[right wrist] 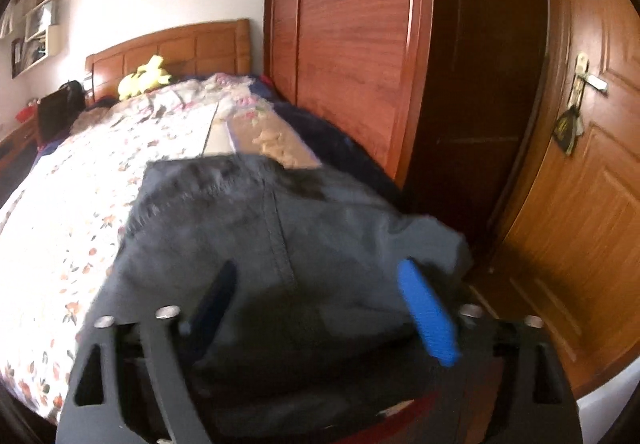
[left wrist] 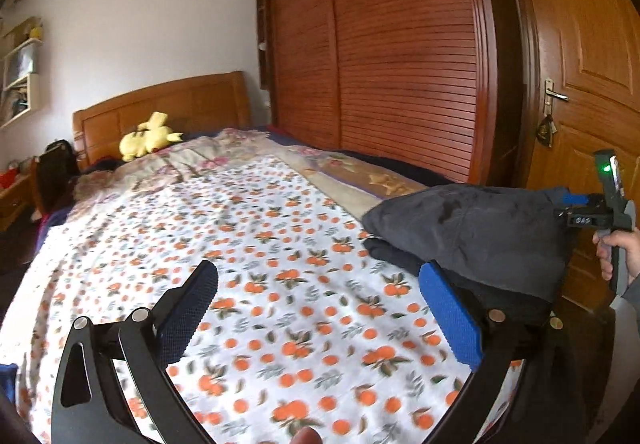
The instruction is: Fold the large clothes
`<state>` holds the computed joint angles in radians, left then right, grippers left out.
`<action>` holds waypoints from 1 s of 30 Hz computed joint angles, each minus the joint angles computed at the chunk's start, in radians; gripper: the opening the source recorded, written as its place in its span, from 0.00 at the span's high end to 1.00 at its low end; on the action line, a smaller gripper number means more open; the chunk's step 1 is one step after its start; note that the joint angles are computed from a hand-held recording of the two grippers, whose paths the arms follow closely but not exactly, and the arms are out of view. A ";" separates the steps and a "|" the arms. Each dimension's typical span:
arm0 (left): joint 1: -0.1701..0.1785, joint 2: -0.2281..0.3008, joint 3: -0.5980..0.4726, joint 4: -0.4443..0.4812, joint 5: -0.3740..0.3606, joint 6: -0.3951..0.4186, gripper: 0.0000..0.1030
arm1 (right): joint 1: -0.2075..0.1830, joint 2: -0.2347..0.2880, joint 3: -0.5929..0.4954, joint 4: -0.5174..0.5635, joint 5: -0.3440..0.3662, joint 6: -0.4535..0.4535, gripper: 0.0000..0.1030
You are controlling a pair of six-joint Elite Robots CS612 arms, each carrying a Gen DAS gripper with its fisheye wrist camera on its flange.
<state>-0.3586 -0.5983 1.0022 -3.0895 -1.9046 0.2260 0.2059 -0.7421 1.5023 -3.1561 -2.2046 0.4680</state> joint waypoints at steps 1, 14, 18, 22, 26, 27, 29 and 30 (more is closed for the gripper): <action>0.008 -0.010 0.014 -0.013 0.007 -0.002 0.02 | 0.011 0.001 -0.009 -0.008 -0.029 -0.017 0.12; 0.073 -0.138 0.239 -0.101 0.091 -0.072 0.02 | 0.139 0.074 -0.183 -0.106 0.059 -0.140 0.07; 0.096 -0.167 0.307 -0.126 0.129 -0.105 0.02 | 0.180 0.138 -0.282 -0.114 0.138 -0.160 0.07; 0.114 -0.187 0.366 -0.158 0.170 -0.118 0.02 | 0.221 0.202 -0.384 -0.102 0.184 -0.165 0.07; 0.134 -0.205 0.413 -0.200 0.205 -0.153 0.02 | 0.249 0.250 -0.469 -0.092 0.207 -0.173 0.07; 0.137 -0.207 0.419 -0.211 0.212 -0.158 0.02 | 0.256 0.260 -0.489 -0.091 0.215 -0.174 0.07; 0.143 -0.215 0.435 -0.234 0.234 -0.167 0.02 | 0.267 0.277 -0.518 -0.101 0.229 -0.177 0.07; 0.145 -0.219 0.443 -0.243 0.242 -0.169 0.02 | 0.271 0.278 -0.520 -0.104 0.231 -0.179 0.07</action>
<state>-0.2138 -0.8172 1.4447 -3.3321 -1.6627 0.0565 0.4773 -0.4639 0.9823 -3.2603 -1.9740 0.2888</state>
